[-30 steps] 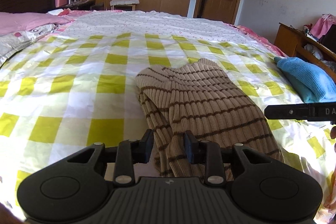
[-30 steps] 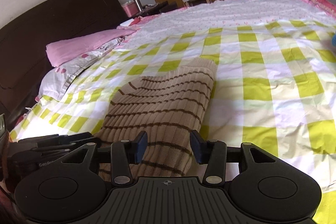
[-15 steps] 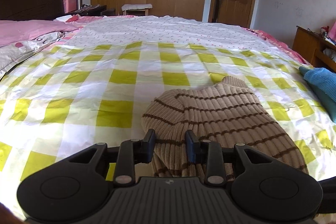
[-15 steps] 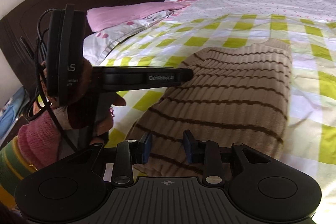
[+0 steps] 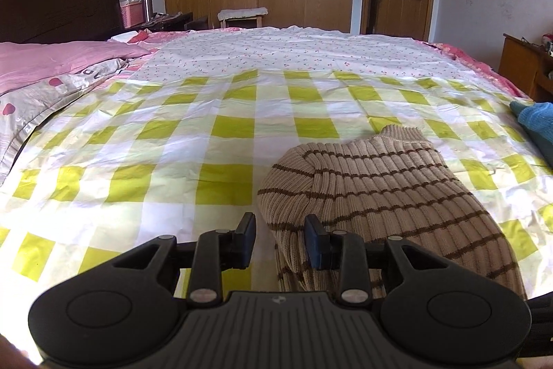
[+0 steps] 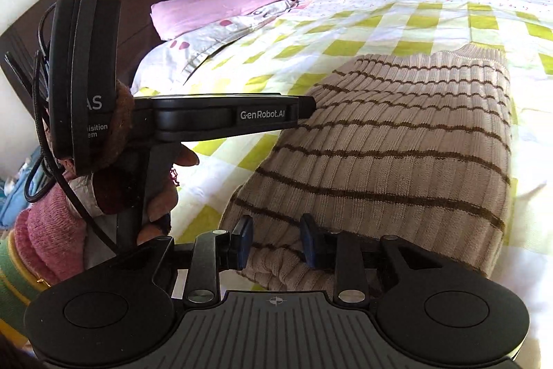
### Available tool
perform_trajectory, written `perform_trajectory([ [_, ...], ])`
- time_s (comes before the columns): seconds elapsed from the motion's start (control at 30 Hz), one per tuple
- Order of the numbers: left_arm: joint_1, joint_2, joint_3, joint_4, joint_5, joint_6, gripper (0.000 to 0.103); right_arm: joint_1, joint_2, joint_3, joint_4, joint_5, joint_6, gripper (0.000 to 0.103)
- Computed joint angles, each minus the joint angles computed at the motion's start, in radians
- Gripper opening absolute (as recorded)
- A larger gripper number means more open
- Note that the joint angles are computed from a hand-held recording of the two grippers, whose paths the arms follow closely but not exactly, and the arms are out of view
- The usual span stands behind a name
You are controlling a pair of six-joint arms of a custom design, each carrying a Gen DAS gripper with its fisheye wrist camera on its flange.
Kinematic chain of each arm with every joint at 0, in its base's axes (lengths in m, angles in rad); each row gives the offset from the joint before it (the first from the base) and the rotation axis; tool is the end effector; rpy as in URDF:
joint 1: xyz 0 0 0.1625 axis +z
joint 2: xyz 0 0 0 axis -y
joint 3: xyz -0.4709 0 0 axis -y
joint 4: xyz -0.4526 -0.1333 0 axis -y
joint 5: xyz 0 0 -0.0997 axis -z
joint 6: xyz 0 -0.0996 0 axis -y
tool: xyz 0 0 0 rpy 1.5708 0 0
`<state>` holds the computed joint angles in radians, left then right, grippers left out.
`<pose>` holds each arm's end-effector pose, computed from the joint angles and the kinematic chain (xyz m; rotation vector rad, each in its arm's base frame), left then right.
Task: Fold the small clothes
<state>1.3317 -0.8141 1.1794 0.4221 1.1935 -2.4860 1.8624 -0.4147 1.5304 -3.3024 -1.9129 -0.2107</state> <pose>-0.0103 -0.7599 0.2073 0.8948 2.3164 -0.9027 0.3157 -0.7045 -0.0733 0.5269 -2.6500 0.8763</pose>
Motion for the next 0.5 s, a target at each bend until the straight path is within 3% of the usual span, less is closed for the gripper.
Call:
perform_trajectory([
  [0.27, -0.014, -0.108, 0.153, -0.04, 0.012, 0.008, 0.038, 0.018, -0.039, 0.093, -0.111, -0.069, 0.028, 0.032],
  [0.37, -0.017, -0.119, 0.188, -0.051, -0.048, 0.041, 0.038, 0.019, -0.042, 0.104, -0.12, -0.087, 0.05, 0.032],
  [0.5, -0.013, -0.093, 0.163, -0.002, -0.127, -0.014, 0.038, 0.03, -0.042, 0.107, -0.12, -0.158, 0.07, 0.032],
])
